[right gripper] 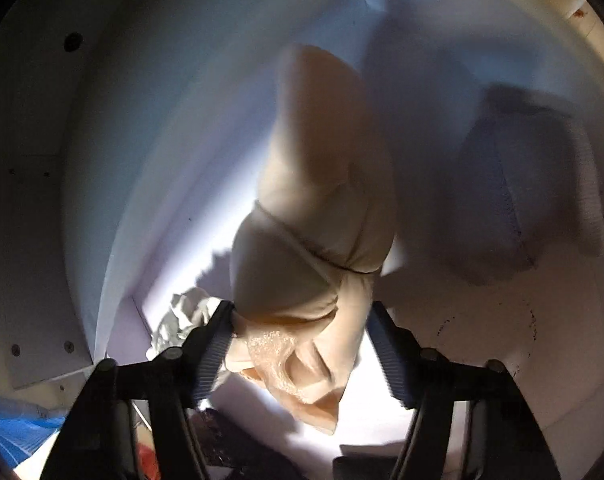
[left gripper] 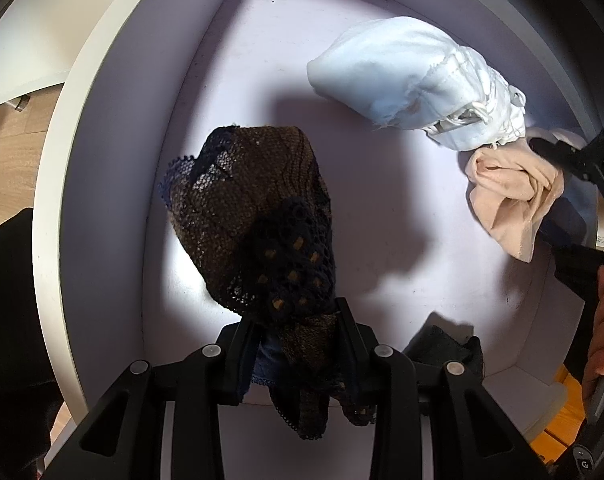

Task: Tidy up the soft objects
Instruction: 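Move the right tool back to the shelf and close it on the beige padded garment, then carry the dark patterned cloth up over the gold box with the left tool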

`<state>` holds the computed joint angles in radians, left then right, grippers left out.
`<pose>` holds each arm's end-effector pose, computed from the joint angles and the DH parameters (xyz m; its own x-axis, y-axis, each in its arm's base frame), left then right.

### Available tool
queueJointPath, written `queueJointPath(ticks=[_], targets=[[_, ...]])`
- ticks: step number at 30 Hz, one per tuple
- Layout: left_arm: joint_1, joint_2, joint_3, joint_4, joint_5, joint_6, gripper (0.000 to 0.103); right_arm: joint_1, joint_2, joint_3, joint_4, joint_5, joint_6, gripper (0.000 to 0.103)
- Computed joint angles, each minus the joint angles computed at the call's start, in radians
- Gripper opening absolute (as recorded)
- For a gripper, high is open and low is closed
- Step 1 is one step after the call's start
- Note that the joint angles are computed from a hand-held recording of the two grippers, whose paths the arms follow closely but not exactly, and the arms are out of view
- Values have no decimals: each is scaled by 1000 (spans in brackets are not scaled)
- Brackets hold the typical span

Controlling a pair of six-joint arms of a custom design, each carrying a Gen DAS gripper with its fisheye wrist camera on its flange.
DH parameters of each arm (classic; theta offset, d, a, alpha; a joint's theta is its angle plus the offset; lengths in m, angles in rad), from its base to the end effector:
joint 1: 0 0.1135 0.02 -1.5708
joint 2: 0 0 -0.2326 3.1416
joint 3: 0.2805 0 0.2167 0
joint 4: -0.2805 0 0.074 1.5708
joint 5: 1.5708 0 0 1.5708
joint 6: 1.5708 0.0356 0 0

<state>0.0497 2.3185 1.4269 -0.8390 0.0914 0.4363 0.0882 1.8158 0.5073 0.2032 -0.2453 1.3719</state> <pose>0.3380 0.0136 0.0517 -0.9207 0.3756 0.1061 0.3587 0.9215 -0.1489 0.2354 0.0295 0.0566 -0.3661 0.9223 0.1240 0.8342 0.2662 0.4829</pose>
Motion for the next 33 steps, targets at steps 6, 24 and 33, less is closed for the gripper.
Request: queueJointPath(ticks=[6, 24, 33], targets=[[5, -8, 6, -13, 6, 0, 33, -54, -42, -35, -48, -83, -111, 54], [39, -180, -18, -180, 141, 93, 30, 23, -70, 46, -382, -127, -330, 61], [6, -250, -47, -181, 101, 134, 28, 78, -31, 3, -267, -133, -273, 58]])
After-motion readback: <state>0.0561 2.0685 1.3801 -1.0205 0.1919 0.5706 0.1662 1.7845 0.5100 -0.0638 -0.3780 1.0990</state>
